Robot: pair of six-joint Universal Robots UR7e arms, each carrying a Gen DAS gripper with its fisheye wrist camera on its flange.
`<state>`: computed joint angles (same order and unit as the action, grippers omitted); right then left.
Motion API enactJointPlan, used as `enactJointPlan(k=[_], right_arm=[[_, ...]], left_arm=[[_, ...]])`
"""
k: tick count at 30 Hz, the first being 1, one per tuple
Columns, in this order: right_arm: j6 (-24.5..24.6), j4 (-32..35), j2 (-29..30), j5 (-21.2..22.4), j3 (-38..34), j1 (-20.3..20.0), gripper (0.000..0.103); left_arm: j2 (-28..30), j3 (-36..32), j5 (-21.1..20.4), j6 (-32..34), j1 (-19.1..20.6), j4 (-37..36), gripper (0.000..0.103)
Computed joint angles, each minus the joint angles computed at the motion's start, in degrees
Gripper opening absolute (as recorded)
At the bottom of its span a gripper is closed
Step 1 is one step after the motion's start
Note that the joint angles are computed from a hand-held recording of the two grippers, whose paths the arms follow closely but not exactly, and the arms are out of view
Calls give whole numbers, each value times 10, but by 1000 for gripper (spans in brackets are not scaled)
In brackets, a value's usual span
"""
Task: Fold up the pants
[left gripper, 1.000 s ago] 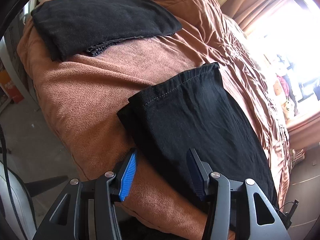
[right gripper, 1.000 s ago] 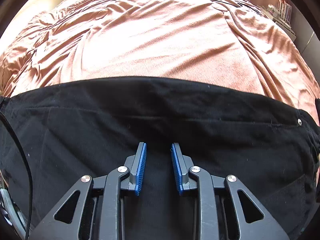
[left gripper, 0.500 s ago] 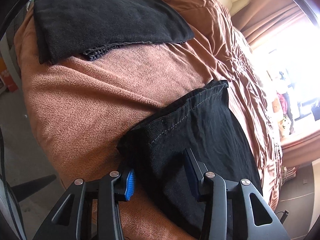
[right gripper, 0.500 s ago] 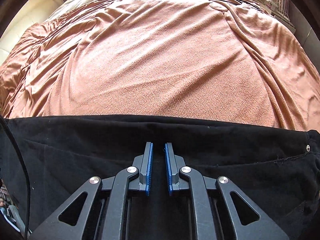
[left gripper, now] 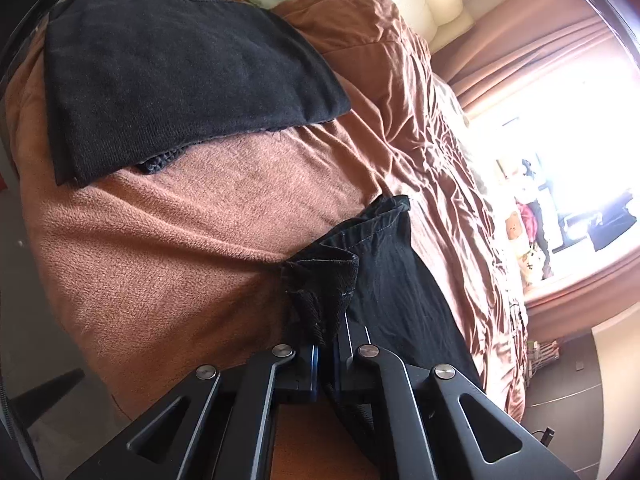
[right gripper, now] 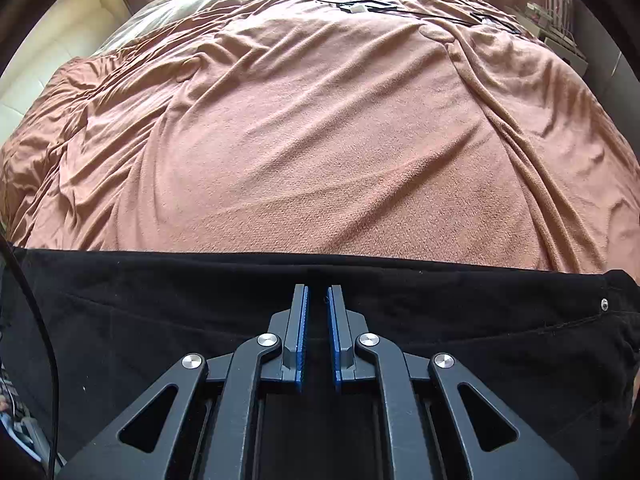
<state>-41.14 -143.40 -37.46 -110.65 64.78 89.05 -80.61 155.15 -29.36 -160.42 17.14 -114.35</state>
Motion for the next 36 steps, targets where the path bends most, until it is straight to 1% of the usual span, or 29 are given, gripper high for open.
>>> enactJointPlan(k=[4, 11, 17, 22, 29, 34, 36], right_arm=[[-2, 2, -43, 31, 53, -3, 7], [-27, -21, -109, 69, 155, -5, 7], [-42, -34, -139, 82, 211, -5, 7], [-41, -21, -155, 101, 245, -6, 7], [-58, -11, -170, 107, 299, -5, 7], [-66, -21, -169, 76, 325, -6, 5], [-64, -30, -173, 70, 339, -7, 5]], left_arm=[[-16, -2, 18, -16, -16, 34, 4], [-24, -9, 26, -4, -24, 54, 4], [-23, -11, 24, 15, -29, 50, 4], [-30, -7, 30, 12, -39, 56, 4], [-37, -1, 37, 14, -46, 49, 4], [-40, 5, 38, 21, -49, 38, 4], [-40, 7, 37, 25, -48, 32, 4]])
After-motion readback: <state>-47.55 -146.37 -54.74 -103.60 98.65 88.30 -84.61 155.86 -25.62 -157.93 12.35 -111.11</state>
